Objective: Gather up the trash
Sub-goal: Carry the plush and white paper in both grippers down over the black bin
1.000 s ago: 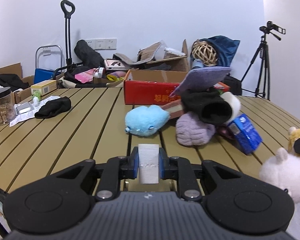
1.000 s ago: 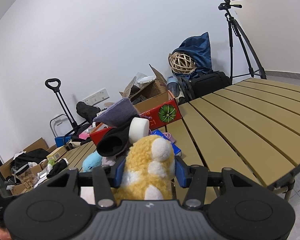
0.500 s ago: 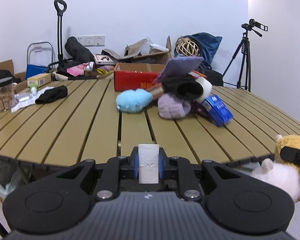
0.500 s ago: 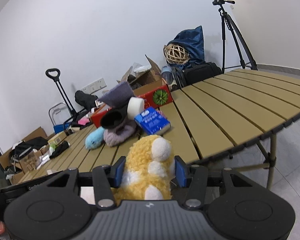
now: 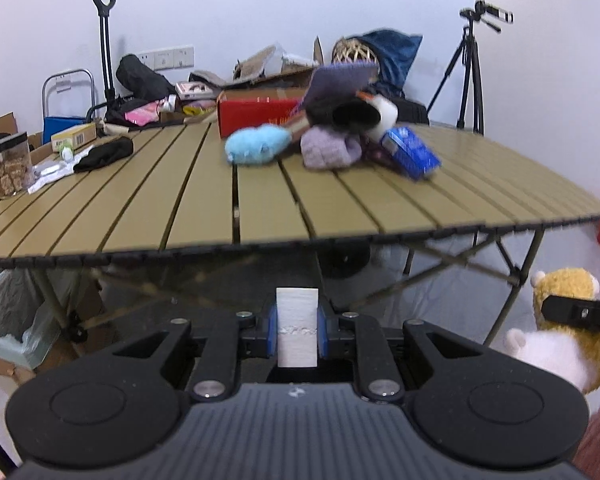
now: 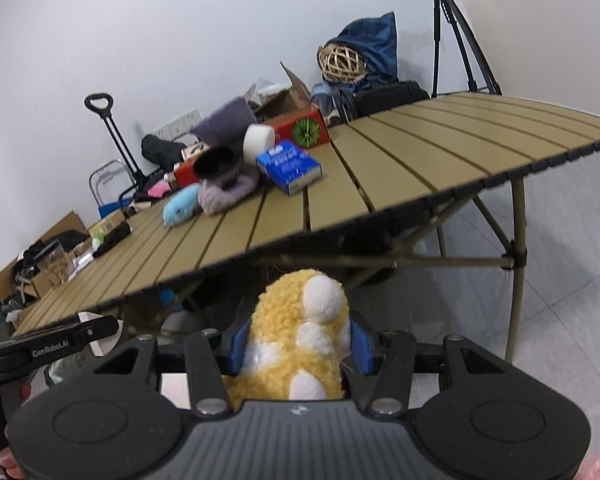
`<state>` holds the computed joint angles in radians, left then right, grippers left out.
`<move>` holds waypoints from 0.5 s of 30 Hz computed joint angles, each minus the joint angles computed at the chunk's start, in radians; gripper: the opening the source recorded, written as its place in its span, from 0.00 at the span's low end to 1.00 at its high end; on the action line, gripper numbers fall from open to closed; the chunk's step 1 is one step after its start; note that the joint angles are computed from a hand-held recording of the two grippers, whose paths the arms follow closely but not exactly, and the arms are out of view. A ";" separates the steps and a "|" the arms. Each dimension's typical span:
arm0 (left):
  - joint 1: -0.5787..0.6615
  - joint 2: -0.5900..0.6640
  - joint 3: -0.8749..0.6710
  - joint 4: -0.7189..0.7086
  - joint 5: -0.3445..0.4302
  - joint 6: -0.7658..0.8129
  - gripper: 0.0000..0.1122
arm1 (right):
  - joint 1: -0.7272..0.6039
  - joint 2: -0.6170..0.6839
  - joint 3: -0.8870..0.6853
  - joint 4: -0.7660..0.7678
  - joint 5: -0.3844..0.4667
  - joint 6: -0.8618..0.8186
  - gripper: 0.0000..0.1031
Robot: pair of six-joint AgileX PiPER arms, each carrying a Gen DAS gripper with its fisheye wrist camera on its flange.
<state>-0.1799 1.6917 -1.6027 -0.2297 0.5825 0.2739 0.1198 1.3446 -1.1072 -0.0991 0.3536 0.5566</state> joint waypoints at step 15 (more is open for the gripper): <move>0.019 -0.052 0.187 0.109 0.064 0.004 0.17 | 0.060 -0.008 0.107 0.024 0.060 -0.023 0.48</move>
